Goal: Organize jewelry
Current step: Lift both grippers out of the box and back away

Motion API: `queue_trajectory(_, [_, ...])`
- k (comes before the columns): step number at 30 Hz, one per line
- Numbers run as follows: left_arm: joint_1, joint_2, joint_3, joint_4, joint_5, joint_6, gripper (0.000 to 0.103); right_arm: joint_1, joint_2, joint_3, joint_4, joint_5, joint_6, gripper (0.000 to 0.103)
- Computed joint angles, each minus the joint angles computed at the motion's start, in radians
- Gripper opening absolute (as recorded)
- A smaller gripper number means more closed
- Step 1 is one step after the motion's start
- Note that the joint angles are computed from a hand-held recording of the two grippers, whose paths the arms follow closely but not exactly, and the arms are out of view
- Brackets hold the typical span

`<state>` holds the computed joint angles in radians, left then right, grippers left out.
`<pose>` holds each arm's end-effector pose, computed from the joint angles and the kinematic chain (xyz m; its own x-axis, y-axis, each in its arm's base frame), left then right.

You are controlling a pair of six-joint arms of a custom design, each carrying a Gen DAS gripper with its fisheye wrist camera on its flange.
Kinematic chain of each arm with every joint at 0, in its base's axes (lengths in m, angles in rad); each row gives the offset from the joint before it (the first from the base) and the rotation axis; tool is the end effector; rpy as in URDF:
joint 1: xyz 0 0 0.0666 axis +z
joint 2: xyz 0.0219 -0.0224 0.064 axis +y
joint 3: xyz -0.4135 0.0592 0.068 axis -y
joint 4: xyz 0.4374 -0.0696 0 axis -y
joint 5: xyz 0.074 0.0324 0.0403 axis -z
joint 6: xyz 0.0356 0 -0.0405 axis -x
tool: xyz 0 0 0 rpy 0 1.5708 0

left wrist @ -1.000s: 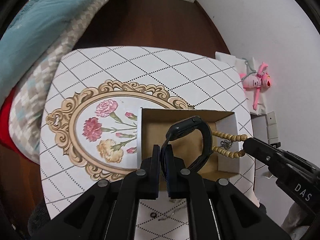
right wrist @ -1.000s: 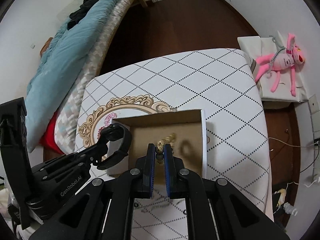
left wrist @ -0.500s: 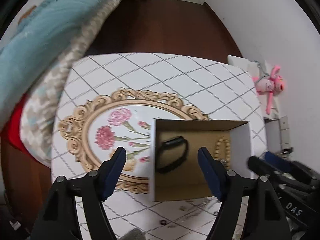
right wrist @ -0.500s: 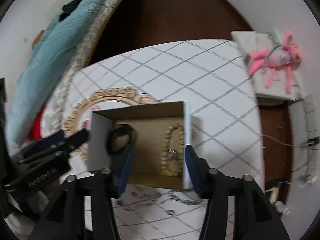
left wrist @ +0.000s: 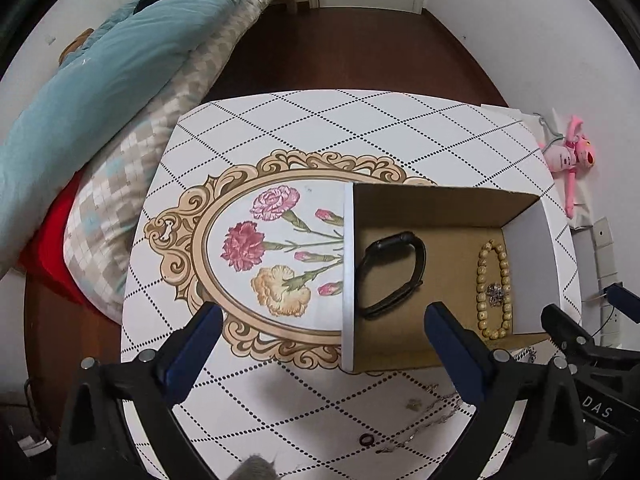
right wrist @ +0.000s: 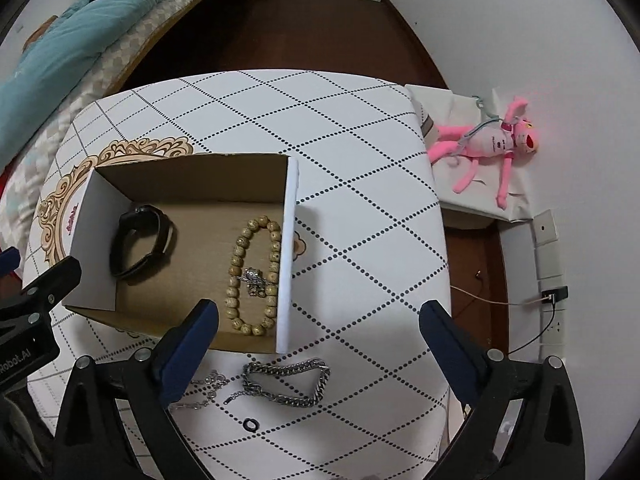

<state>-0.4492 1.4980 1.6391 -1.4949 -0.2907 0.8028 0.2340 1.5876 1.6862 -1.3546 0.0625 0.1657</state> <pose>0.4689 -0.2151 0.5038 -0.8704 -0.3454 -0.3509 -0.3824 0.9232 0.0396 0.5510 0.1286 0.4817 -0.8772 -0.3783 -0.2956 -0.3623 0.9256 -0.1096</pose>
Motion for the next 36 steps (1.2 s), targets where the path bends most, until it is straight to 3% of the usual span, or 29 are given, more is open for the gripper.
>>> queue_trajectory(7, [-0.020,-0.017,0.005,-0.003,-0.025,0.032,0.103,-0.012,-0.036,-0.008,0.014,-0.009,-0.003,0.102])
queue_trajectory(27, [-0.156,-0.090,0.106,-0.086,-0.202,0.118,0.103,-0.046,-0.226,-0.002,0.045,-0.061,-0.006,0.102])
queue_trajectory(36, [-0.187,-0.094,0.117,-0.137,-0.241,0.166,0.103,-0.068,-0.257,-0.009,0.034,-0.141,-0.035,0.102])
